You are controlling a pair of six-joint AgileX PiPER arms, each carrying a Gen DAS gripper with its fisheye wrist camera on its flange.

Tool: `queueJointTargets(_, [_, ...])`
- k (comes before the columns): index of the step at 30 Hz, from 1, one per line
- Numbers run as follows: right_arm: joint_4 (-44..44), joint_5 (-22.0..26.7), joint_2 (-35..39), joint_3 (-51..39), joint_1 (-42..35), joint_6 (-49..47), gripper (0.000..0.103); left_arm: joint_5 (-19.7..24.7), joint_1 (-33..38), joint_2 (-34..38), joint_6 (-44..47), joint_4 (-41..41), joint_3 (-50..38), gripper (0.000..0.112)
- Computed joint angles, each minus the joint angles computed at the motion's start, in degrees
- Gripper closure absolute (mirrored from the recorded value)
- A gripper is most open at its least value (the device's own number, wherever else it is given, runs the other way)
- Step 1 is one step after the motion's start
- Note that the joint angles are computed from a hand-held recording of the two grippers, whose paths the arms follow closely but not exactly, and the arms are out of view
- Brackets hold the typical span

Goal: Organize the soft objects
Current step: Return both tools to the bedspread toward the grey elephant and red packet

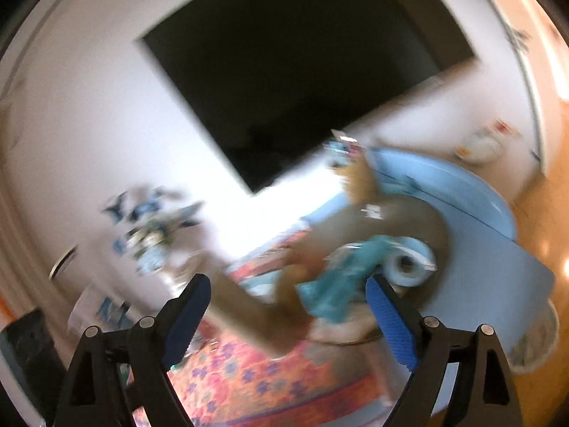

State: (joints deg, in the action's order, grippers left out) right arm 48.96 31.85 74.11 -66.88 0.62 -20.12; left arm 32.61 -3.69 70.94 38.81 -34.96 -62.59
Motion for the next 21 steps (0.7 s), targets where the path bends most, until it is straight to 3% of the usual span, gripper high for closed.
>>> queueJointTargets(4, [-3.4, -5.4, -1.3, 0.4, 11.9, 0.7, 0.005, 2.9, 13.4, -3.6, 4.3, -0.8, 2.9, 0.024])
queueJointTargets(10, [-31.3, -6.3, 10.7, -11.6, 32.3, 23.6, 0.004, 8.1, 35.5, 1.8, 15.2, -9.1, 0.3, 0.024])
queueJointTargets(13, [-40.7, -2.5, 21.4, -21.3, 38.6, 31.1, 0.004, 9.5, 41.8, 7.5, 16.7, -8.7, -2.8, 0.024])
queueJointTargets(17, [-42.0, 1.5, 33.2, -31.2, 41.5, 31.8, 0.004, 8.9, 44.2, 17.0, 12.5, -2.4, -8.4, 0.024])
queueJointTargets(21, [-39.5, 10.9, 44.8, -45.3, 41.7, 29.7, 0.004, 10.7, 43.8, 26.5, 10.3, -0.5, -16.0, 0.024])
